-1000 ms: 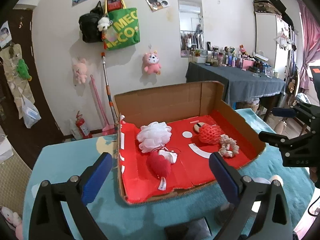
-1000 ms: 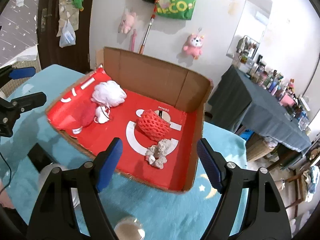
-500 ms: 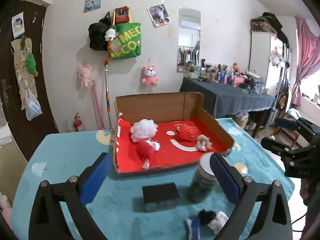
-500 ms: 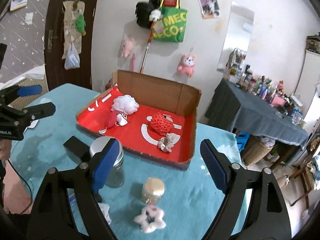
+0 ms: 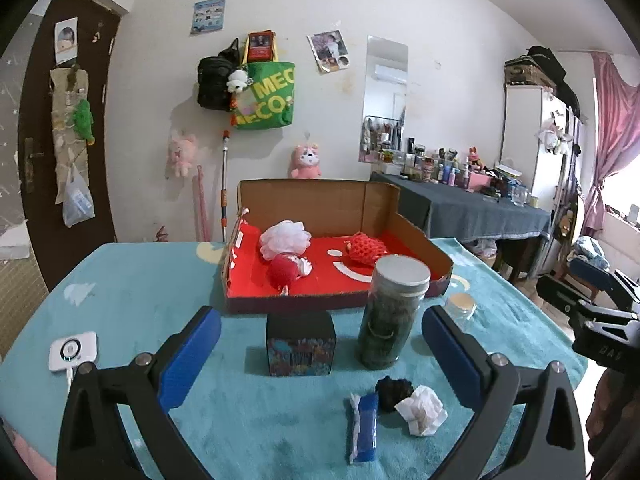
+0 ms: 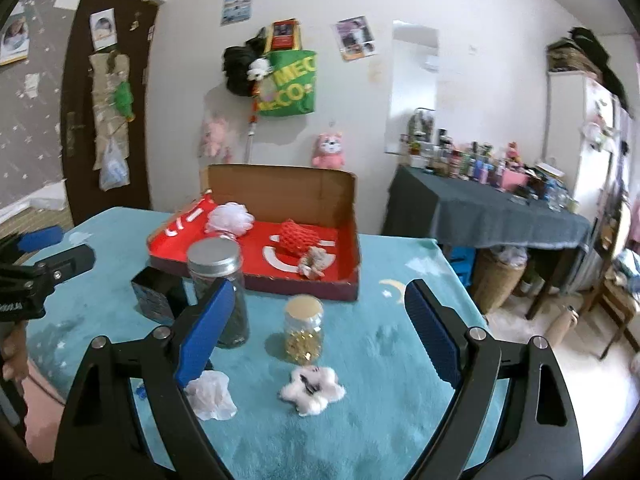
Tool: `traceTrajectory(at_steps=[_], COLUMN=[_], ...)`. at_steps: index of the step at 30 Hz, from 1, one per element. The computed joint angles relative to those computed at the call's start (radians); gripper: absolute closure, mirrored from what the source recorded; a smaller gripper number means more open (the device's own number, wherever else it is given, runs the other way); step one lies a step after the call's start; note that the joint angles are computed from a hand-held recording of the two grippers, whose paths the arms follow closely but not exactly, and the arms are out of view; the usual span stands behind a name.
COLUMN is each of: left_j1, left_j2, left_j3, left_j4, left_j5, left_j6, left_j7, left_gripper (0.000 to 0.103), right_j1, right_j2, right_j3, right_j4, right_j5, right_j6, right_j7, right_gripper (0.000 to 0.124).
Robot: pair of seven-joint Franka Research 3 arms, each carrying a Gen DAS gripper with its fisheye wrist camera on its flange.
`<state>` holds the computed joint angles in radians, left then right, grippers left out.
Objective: Organize soft objects
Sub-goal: 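Move both tools back toward the remaining items on the table, then grasp the white star-shaped puff with the right tool while the left tool grasps the blue-wrapped packet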
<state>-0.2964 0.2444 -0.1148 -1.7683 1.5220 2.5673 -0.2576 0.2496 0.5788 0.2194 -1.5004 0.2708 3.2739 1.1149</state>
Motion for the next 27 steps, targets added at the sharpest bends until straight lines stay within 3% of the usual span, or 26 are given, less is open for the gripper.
traceTrajectory(at_steps=[5,8,17,27], left_j1=[-0.007,-0.009,-0.02,-0.025], left_j2=[0.034,0.056,0.143,0.175], left_j3=[0.002,0.006,0.035,0.059], left_j4=[-0.002,-0.004,0.03,0.038], left_j5=[0.003,-0.02,-0.184,-0.322], left_j6=[0.005,0.016,0.073,0.104], left_j7=[-0.019,-0.022,0.105,0.223], left_gripper=[0.0,0.0,0.0,0.0], right_j1=[0.055,0.101,0.132,0.113], right_j2=[0.026,0.054,0.121,0.15], right_j3=[-0.067,-0.129,-0.183,-0.159], right_j4=[-0.025,-0.012,0.034,0.068], right_j5=[0.019,0.035,0.022,-0.009], right_j6=[0.064,0.04,-0.068,-0.115], right_j7=[0.04,0.067,0.123,0.136], right_gripper=[0.036,0.036,0.036,0.036])
